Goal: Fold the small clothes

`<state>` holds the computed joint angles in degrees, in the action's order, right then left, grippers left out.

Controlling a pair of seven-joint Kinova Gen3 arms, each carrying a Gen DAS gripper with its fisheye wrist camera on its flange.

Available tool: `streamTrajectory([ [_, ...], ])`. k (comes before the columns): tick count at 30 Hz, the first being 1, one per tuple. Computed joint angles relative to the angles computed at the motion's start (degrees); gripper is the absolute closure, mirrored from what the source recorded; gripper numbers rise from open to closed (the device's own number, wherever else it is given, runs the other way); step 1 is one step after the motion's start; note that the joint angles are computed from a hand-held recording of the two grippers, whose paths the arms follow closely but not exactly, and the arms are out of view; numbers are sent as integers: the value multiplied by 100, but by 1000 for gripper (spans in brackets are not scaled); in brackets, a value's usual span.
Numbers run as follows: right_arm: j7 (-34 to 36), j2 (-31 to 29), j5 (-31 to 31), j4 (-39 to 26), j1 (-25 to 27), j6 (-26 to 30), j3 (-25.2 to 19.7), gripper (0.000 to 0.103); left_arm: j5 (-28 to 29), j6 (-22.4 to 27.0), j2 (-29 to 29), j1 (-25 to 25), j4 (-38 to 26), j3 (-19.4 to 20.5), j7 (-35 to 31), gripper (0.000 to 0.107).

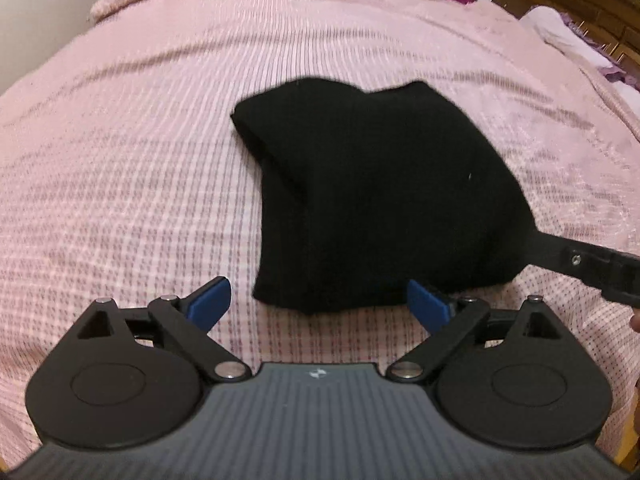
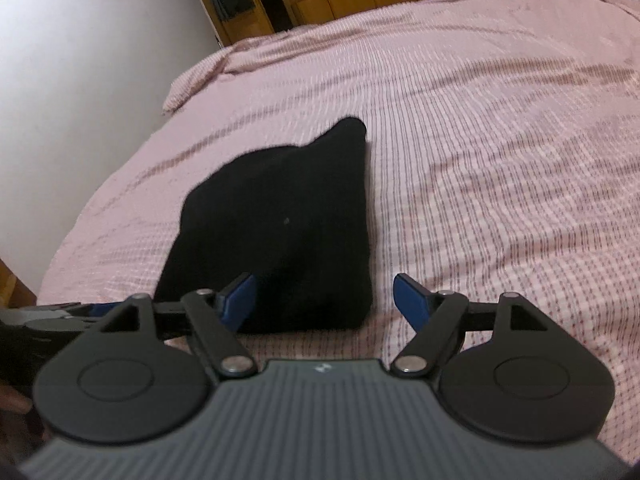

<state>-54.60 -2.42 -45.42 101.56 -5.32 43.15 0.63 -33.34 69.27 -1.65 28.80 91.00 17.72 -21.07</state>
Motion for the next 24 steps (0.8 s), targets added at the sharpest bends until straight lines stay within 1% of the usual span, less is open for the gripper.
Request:
streamTrajectory([
  [3,-350,59,326,-10,-54,-46,-94,26,45,96,72,16,-43,-1,16,10],
  [8,-596,146,491,-45,-78,124,-144,26,46,169,139,91,-52,-34,99,10],
  [15,-730,217,583,-79,-86,197,-202,26,72,220,247,146,-76,-119,105,10],
  [24,-760,234,629,-104,-88,223,-229,26,31,166,236,190,-25,-158,141,10],
])
